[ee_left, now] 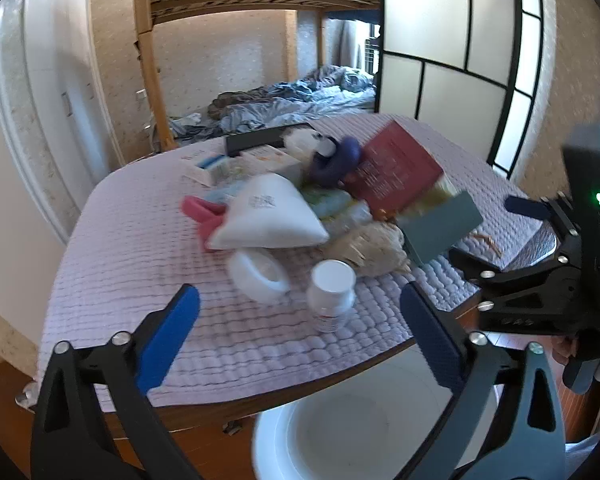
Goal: Collect trash
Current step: 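Grasp the white pill bottle with the left tool while the right tool grasps the teal sponge, then carry the pill bottle and teal sponge with both tools over the white bin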
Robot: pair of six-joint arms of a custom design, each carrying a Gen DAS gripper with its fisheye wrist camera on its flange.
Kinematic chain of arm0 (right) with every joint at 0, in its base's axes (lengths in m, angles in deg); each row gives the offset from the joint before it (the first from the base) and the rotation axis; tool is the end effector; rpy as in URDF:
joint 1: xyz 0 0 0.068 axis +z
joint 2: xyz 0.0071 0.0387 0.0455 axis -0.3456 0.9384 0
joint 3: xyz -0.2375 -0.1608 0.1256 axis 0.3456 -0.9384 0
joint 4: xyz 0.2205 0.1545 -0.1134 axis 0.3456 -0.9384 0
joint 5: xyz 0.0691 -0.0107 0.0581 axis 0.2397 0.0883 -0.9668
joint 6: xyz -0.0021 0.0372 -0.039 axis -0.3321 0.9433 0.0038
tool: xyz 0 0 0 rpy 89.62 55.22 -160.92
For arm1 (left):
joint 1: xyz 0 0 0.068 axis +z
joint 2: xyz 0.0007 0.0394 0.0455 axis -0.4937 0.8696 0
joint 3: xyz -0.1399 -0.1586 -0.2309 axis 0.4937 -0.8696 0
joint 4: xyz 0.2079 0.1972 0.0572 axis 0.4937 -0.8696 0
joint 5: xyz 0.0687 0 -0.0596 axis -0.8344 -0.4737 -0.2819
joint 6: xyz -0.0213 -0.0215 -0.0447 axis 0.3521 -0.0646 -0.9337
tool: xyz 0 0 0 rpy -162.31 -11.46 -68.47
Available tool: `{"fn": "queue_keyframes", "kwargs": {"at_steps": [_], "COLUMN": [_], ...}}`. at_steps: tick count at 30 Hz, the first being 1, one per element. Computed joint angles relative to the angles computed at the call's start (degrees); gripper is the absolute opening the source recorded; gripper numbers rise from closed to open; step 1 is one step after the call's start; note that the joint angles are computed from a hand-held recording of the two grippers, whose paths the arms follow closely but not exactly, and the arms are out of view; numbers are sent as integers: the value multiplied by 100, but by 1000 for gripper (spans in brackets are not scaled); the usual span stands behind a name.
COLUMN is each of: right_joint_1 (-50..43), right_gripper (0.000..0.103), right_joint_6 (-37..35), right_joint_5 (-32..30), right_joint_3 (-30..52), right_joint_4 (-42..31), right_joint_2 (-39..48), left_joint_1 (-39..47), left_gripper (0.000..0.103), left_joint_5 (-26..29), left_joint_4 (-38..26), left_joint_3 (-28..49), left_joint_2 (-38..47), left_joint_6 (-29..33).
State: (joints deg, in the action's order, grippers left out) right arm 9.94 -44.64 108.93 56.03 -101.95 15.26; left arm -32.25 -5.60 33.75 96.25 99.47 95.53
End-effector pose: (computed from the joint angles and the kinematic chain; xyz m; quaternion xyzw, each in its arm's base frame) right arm 0.1184 0.0547 0.3143 -0.1374 0.9065 -0.0417 0.3971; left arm 0.1855 -0.0134 0.3155 0.1265 0.9069 -0.0365 0.4002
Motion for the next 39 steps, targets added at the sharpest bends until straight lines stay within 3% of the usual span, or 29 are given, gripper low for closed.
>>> {"fn": "queue_keyframes", "kwargs": {"at_steps": [4,10,12,14,18,22,27,33,35,39], "right_joint_1": [548,836,1003,1032,1016,926,386,234,130,633], "right_gripper": [99,99,95,89,89,89,89,89,89,89], "right_joint_6": [199,217,247,272,290,248,317,480,470,838], "right_joint_5": [620,872,1048,1067,949,788,-260,-667,-865,-640], "right_joint_3": [-75,-167,-206,-208,-175,0,373,745,888,1069], "right_joint_4": [226,468,489,495,397,102,-337,-772,-948,-1274], "right_joint_2": [350,770,824,805,728,504,191,135,207,248], "left_joint_1": [-70,-183,-49,-57,-147,-51,58,535,520,414], "left_gripper": [84,68,51,46,35,34,34,34,34,34], "left_joint_5": [-59,-171,148,209,228,405,547,1064,929,603], "left_joint_4": [298,657,632,669,624,445,145,-296,-494,-823], "left_joint_3": [-158,-361,-330,-309,-380,-369,-228,52,204,450], "left_joint_2": [329,570,685,844,738,587,461,459,519,573], "left_joint_6": [13,-25,-21,-19,24,85,46,-58,-124,-240]}}
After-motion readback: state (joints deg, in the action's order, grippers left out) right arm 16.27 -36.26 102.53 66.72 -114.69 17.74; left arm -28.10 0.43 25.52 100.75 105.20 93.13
